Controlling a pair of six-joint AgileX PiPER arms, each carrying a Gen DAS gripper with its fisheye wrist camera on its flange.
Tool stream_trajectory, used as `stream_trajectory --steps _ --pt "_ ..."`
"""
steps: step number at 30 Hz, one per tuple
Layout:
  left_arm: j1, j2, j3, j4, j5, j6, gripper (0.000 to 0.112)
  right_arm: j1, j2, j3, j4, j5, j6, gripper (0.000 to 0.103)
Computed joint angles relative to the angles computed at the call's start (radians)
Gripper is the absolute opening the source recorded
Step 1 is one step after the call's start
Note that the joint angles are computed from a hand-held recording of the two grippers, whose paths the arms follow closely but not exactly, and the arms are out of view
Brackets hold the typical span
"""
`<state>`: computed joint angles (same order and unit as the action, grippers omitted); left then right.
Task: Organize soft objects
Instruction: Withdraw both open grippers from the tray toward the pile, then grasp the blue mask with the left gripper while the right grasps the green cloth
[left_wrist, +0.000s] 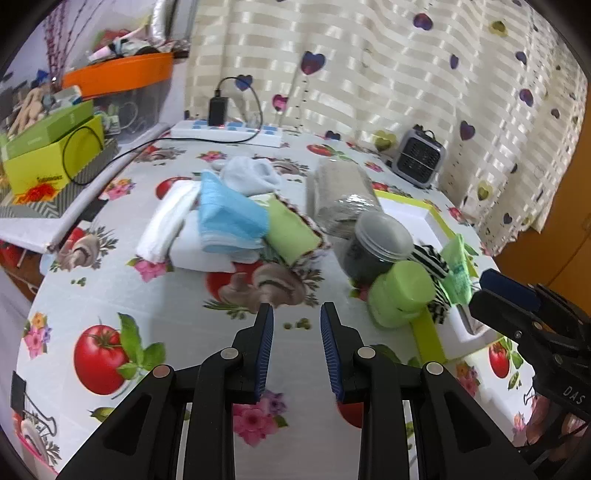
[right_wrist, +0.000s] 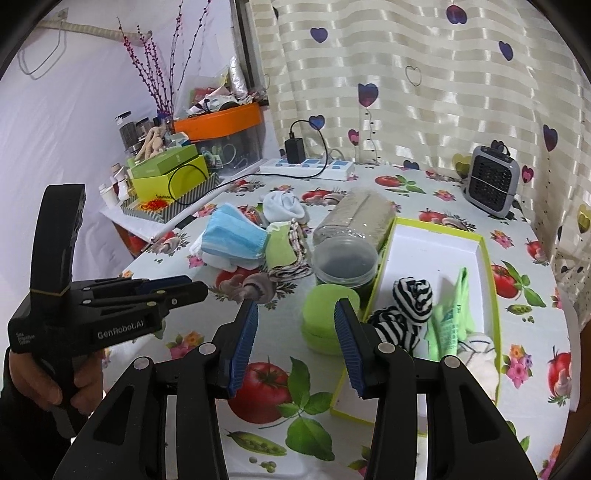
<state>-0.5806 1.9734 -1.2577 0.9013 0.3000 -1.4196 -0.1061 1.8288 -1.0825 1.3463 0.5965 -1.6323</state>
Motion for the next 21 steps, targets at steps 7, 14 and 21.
stream_trajectory --steps 7,14,21 --pt "0.054 -0.026 0.046 0.064 -0.029 -0.081 0.025 0.029 0.016 -0.024 -0.02 0.002 0.014 0.044" --pt "0.096 -0.04 0.074 0.109 -0.038 -0.14 0.026 0.073 0.052 -0.072 -0.039 0.01 0.035 0.044" --pt "0.133 -0.031 0.08 0.099 -0.06 -0.13 0.026 0.124 0.097 -0.133 -0.078 0.004 0.086 0.044"
